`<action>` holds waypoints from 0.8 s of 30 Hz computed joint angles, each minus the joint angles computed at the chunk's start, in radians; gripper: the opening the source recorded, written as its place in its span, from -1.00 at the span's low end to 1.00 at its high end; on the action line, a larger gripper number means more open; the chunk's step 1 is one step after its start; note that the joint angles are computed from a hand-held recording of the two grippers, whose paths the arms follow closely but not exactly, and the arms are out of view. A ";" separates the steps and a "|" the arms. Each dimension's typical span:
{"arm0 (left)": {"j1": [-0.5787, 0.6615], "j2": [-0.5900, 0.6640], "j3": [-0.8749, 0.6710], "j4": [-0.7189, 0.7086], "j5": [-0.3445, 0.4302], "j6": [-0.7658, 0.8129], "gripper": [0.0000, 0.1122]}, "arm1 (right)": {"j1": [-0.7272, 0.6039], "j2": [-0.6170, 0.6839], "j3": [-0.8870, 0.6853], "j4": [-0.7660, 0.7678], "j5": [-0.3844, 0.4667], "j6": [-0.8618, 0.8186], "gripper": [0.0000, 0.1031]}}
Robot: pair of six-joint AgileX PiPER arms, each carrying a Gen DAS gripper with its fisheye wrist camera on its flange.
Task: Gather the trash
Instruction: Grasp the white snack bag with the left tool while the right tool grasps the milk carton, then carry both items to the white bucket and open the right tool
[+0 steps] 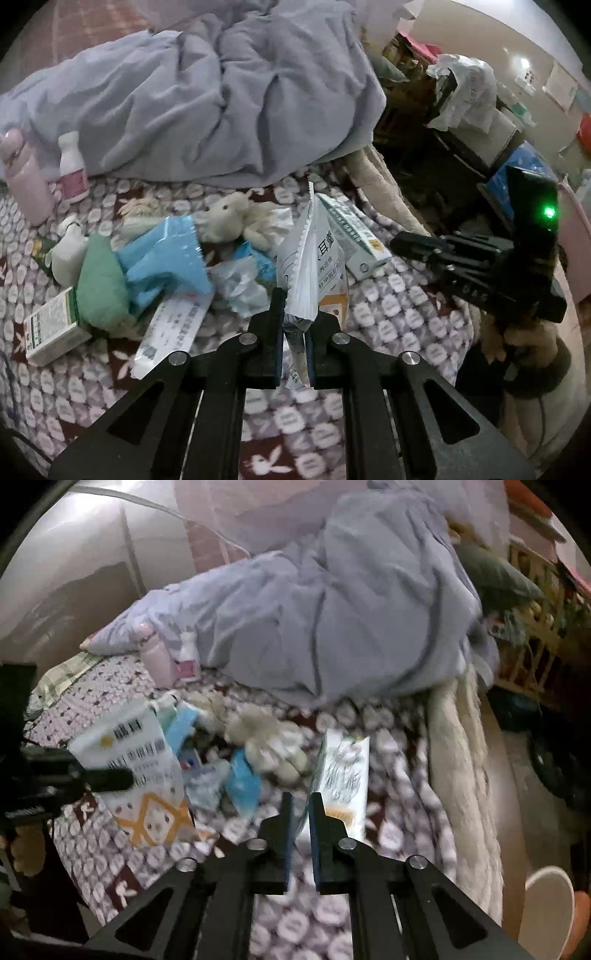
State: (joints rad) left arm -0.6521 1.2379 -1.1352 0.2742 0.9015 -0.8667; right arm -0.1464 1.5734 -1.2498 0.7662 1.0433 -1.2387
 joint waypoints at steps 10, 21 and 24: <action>-0.015 0.060 -0.054 0.013 0.053 -0.035 -0.87 | 0.152 0.106 -0.071 -0.169 -0.150 0.248 0.51; -0.087 0.230 -0.262 0.004 0.073 0.019 -0.87 | -0.106 0.125 -0.121 -0.012 -0.010 0.177 0.00; -0.115 0.352 -0.418 -0.020 0.077 0.060 -0.87 | -0.270 0.122 -0.178 0.003 0.058 0.144 0.00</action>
